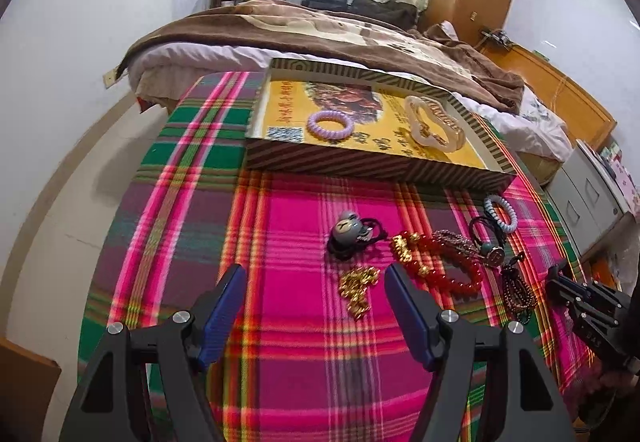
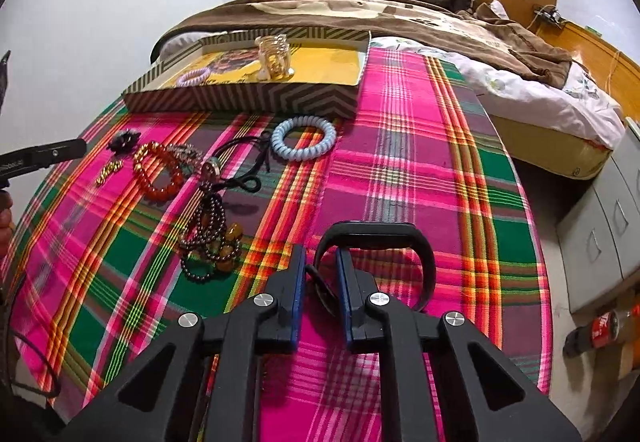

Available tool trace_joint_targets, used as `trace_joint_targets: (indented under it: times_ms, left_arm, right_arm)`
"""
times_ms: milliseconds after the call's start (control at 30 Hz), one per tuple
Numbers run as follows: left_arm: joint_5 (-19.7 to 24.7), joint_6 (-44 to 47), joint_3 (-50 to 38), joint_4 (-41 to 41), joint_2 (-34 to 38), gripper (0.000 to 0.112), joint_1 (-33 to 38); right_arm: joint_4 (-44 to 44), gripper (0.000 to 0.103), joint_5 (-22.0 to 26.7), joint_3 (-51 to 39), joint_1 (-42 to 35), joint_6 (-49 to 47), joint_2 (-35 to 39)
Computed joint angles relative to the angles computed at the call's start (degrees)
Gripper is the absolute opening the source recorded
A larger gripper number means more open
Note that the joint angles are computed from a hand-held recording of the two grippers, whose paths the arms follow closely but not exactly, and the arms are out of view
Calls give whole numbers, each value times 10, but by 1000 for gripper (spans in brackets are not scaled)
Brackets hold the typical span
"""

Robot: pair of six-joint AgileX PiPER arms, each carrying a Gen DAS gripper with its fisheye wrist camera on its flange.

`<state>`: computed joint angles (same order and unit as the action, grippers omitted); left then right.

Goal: Organize jewelry
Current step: 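Reach the right tool to the black band and grasp it, then lift the black band with the right tool while the left tool grasps the grey bear hair tie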

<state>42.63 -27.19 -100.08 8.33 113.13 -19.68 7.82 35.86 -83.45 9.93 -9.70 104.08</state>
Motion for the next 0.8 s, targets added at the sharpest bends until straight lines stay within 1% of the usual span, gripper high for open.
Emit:
trace_joint_targets:
  times_ms: [133,267,400,500,600,733,767,800]
  left_arm:
    - [29,18,-62,-10,44,71,2]
    - [56,53,-125,-42,89,71,6]
    - [91,52,-192,-14,132,71,-3]
    - [129,46,-250,-7,169,71,-4]
    - [142,47,-277,-5,188,71,-3]
    - [142,51,-286,-6,193,70,-4]
    - [140,49,-286,-5,193,68,-5]
    - [136,46,-283,-2,192,60,-5]
  right_arm:
    - [18,15,-11,10,-7,-8,-9]
    - [27,15,-13,10,-10,-14,-16]
    - [32,15,-13,7,-14,-17,-18]
    - [36,15,-10,0,-14,-19,-14]
    - [43,15,-10,-2,-14,-25,-14]
    - [47,15,-5,-11,-15,-30,-8]
    - [47,15,-4,-13,-15,-30,-6]
    - [46,15,-4,-15,-15,-29,-5]
